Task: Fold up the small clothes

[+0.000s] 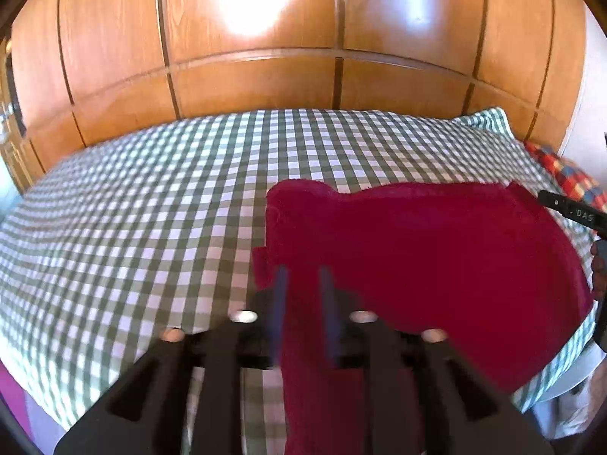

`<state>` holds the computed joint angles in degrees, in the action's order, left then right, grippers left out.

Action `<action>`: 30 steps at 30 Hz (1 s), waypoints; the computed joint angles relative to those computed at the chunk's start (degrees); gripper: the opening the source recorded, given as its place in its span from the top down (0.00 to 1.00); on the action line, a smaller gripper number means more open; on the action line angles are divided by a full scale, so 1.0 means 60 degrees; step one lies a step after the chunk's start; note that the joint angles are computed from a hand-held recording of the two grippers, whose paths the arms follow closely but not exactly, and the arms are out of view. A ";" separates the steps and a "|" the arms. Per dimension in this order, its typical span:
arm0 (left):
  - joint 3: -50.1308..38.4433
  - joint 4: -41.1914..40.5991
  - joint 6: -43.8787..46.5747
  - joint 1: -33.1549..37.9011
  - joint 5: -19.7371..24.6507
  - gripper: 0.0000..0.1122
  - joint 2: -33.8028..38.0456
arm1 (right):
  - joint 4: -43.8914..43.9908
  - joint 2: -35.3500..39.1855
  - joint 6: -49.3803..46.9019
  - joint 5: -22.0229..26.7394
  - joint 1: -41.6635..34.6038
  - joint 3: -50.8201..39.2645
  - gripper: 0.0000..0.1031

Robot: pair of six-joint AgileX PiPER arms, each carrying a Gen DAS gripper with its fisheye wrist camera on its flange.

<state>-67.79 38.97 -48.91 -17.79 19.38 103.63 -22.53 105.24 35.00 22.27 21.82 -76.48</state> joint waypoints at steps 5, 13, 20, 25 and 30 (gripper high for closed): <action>0.0813 0.1925 -0.1747 -0.0418 -0.0049 0.58 -0.0279 | 0.0462 0.0318 -0.0314 -0.0183 0.1139 0.0265 0.28; 0.1318 0.2573 -0.2686 -0.0344 -0.0213 0.47 -0.0373 | -0.2212 0.0994 0.2458 -0.1022 0.1678 0.0790 0.16; 0.1581 0.2710 -0.2961 -0.0231 -0.0375 0.47 -0.0522 | -0.1697 0.1031 0.1966 -0.1216 0.1524 0.0801 0.11; 0.1757 0.2327 -0.2690 -0.0048 -0.0513 0.47 -0.0666 | -0.3566 0.0993 0.3888 -0.1331 0.1718 0.1048 0.11; 0.1875 0.1259 -0.1761 0.0159 -0.0651 0.47 -0.0790 | -0.5380 0.0896 0.5605 -0.1642 0.1731 0.1421 0.11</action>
<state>-56.54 46.53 -59.48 -16.84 15.47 98.88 -54.81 110.62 68.63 12.42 32.21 -67.95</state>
